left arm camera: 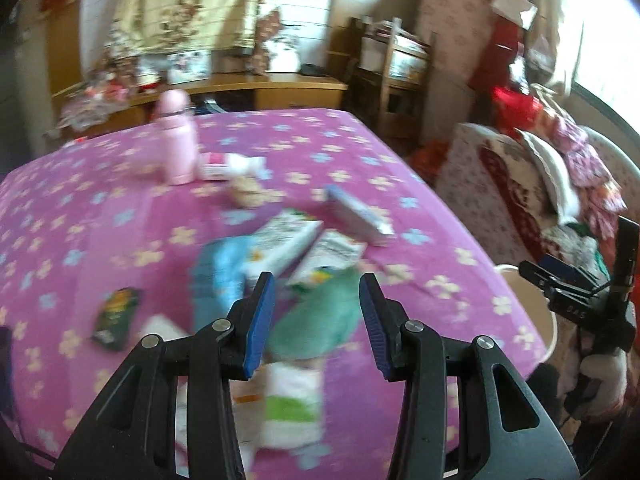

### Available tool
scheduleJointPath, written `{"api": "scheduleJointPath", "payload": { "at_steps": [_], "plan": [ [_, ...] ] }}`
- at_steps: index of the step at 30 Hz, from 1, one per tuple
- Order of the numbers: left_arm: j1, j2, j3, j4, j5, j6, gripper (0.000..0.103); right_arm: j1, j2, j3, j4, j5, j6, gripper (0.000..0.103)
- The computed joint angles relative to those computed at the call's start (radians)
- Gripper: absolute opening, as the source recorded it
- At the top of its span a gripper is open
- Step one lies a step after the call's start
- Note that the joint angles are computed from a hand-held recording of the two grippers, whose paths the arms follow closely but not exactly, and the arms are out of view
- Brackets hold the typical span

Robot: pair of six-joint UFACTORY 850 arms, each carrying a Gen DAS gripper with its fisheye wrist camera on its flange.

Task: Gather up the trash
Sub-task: 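Return both tools over the table toward the snack bags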

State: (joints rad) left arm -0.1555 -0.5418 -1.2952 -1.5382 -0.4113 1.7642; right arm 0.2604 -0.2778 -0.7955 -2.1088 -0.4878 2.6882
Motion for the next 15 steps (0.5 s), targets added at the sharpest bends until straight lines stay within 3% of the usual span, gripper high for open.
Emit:
{"api": "scheduleJointPath", "payload": {
  "at_steps": [6,15],
  "plan": [
    [0.085,-0.011,-0.001,-0.061,0.02,0.028,0.041,0.054,-0.073,-0.105,0.032,0.016,-0.067,0.076],
    [0.161,-0.035,-0.025,-0.06,0.019,-0.016,0.041,0.098,-0.161,-0.231,0.095,0.047,-0.17,0.079]
  ]
}}
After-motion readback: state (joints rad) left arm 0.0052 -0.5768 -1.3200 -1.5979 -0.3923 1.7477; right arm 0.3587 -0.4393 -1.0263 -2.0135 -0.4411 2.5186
